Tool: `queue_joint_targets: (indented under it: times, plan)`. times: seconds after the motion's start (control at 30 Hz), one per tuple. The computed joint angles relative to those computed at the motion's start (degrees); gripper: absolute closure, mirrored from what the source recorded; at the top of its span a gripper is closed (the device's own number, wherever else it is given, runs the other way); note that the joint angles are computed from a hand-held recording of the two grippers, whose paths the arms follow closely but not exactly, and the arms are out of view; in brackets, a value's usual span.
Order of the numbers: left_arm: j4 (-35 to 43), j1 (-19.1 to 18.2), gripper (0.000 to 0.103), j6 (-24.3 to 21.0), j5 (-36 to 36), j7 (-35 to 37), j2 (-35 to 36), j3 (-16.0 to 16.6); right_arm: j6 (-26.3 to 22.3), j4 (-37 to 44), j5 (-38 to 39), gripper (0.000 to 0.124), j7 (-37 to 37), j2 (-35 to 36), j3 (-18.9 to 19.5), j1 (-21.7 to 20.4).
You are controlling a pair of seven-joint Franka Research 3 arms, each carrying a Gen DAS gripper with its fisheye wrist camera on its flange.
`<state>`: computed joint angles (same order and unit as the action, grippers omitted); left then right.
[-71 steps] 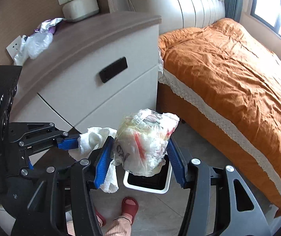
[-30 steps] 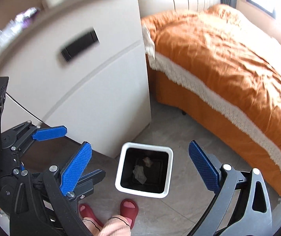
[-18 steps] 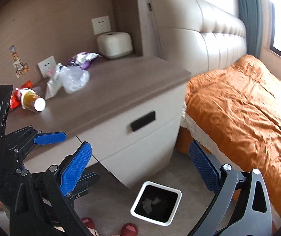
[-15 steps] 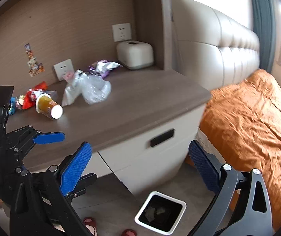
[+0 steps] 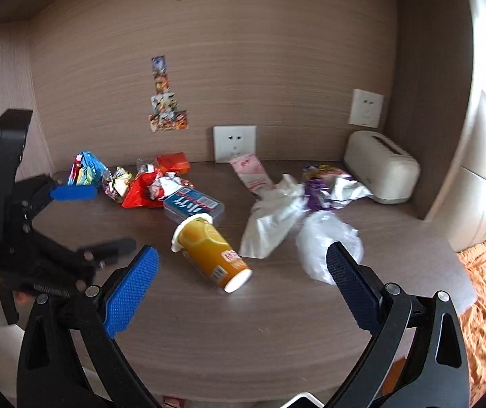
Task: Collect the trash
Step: 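Grasp the snack wrappers with the left gripper while the right grasps the yellow cup, then carry the wrappers and yellow cup in both grippers over the bin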
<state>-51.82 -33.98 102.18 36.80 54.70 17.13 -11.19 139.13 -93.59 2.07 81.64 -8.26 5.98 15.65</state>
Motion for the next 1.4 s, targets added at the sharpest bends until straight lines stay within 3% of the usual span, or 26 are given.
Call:
queue_joint_targets:
  times: [0.23, 0.47, 0.57, 0.63, 0.7, 0.77, 0.8, 0.93, 1.13, 1.4]
  plan:
    - [-12.04, 8.54, 0.005, 4.84, -2.59, -0.82, -7.13, 0.40, -4.40, 7.77, -3.26, 0.026, 1.16, 8.50, 0.73, 2.27]
    - [-12.89, 13.49, 0.005, 8.82, -6.00, 2.11, -6.06, 0.22, -9.38, 15.01, -5.20, 0.026, 2.68, 15.79, -0.66, 4.75]
    - [-12.73, 15.41, 0.026, 9.33, -9.70, 2.49, -5.19, 0.43, -11.50, 17.54, -4.66, 0.026, 2.40, 18.16, -1.27, 5.25]
    - [-13.27, 16.47, 0.033, 9.90, -11.80, 2.53, -5.03, 0.56, -13.28, 19.72, -4.66, 0.026, 1.72, 19.74, -1.62, 5.52]
    - [-13.30, 16.80, 0.041, 9.84, -12.07, 3.33, -4.67, 0.62, -14.77, 22.22, -5.51, 0.026, 1.11, 21.33, -1.99, 6.03]
    - [-14.44, 17.28, 0.044, 11.21, -12.69, 3.97, -5.17, 0.60, -16.50, 24.57, -5.65, 0.038, 0.53, 22.62, -2.25, 6.38]
    - [-14.72, 17.48, 0.046, 11.62, -12.97, 4.25, -5.28, 0.59, -17.93, 26.19, -5.55, 0.050, 0.35, 23.49, -2.37, 6.53]
    - [-16.54, 18.49, 0.051, 13.61, -14.80, 3.82, -6.43, 0.54, -20.87, 31.59, -6.86, 0.061, 0.45, 26.15, -3.13, 7.65]
    - [-16.40, 18.18, 0.053, 12.62, -14.76, 3.86, -8.38, -0.12, -19.00, 30.53, -3.52, 0.065, 2.84, 24.71, -2.95, 7.34]
    - [-9.04, 14.58, 0.053, 8.66, -10.11, 3.75, -6.84, -1.19, -14.34, 24.95, -2.35, 0.065, 2.52, 18.85, -2.22, 6.99]
